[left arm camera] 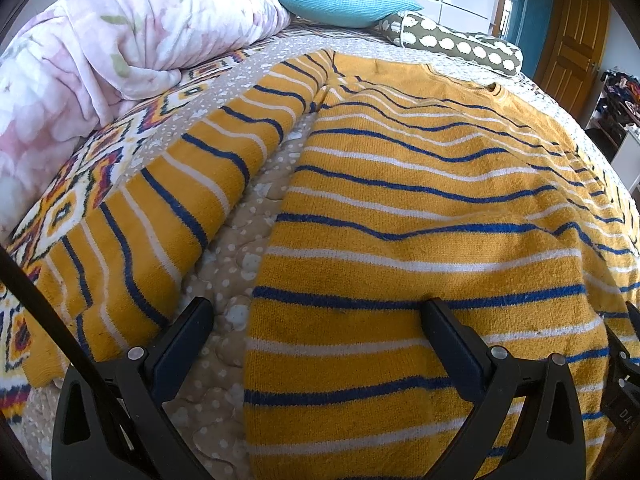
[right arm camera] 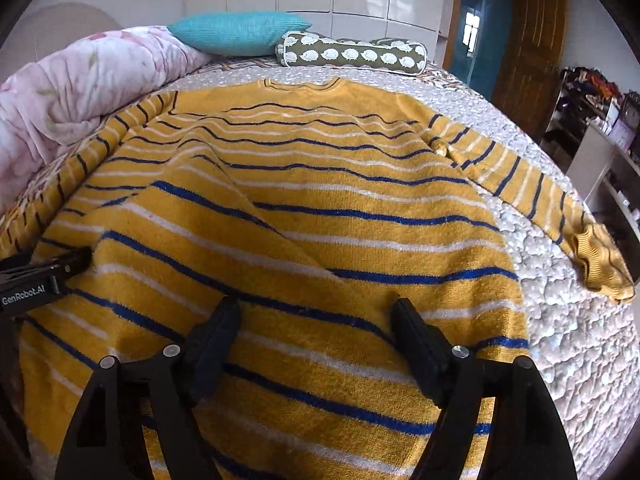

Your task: Fold small clothes

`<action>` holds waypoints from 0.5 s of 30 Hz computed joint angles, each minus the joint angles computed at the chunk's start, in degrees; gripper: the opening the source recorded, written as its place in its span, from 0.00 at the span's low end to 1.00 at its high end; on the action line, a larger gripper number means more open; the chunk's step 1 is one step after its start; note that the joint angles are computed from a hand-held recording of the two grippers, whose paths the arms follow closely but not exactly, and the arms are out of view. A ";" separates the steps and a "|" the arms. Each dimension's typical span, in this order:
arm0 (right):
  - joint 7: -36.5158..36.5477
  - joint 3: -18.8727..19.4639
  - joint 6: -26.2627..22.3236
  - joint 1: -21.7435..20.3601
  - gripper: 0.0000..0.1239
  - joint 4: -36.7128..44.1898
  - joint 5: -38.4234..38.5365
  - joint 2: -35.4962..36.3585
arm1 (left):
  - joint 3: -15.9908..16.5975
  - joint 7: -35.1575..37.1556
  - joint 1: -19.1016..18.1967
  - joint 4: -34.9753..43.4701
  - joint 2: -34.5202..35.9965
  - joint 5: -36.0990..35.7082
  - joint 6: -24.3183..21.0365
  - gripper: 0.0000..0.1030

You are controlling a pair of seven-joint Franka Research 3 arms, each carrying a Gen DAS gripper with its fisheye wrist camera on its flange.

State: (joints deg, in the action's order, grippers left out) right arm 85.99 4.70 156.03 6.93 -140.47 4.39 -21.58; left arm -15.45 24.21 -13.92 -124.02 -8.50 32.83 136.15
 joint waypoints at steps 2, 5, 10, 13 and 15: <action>-0.83 -0.80 -0.35 0.54 0.68 0.24 1.12 0.12 | 0.04 0.18 -0.04 0.01 -0.04 -0.25 -0.08 1.00; -1.07 -0.81 -0.41 0.52 0.68 0.20 1.50 0.08 | 1.18 4.48 -0.58 0.00 -0.72 -6.15 1.40 0.99; -1.31 -0.89 -0.16 0.69 0.68 0.22 2.33 0.19 | 1.03 4.25 -2.09 -1.29 -5.32 -15.82 2.77 0.99; -1.44 -0.98 -0.20 0.72 0.68 0.12 2.67 -0.02 | -1.84 2.93 -2.20 0.61 -3.50 -11.61 0.08 0.99; -1.63 -1.16 -0.20 0.88 0.68 0.07 3.17 -0.10 | -3.27 3.44 -2.97 3.21 -0.94 -8.06 -4.14 0.99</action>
State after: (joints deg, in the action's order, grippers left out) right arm 84.36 3.54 155.83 7.80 -140.40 7.57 -21.68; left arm -18.72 27.66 -16.90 -120.82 -9.44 24.77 132.01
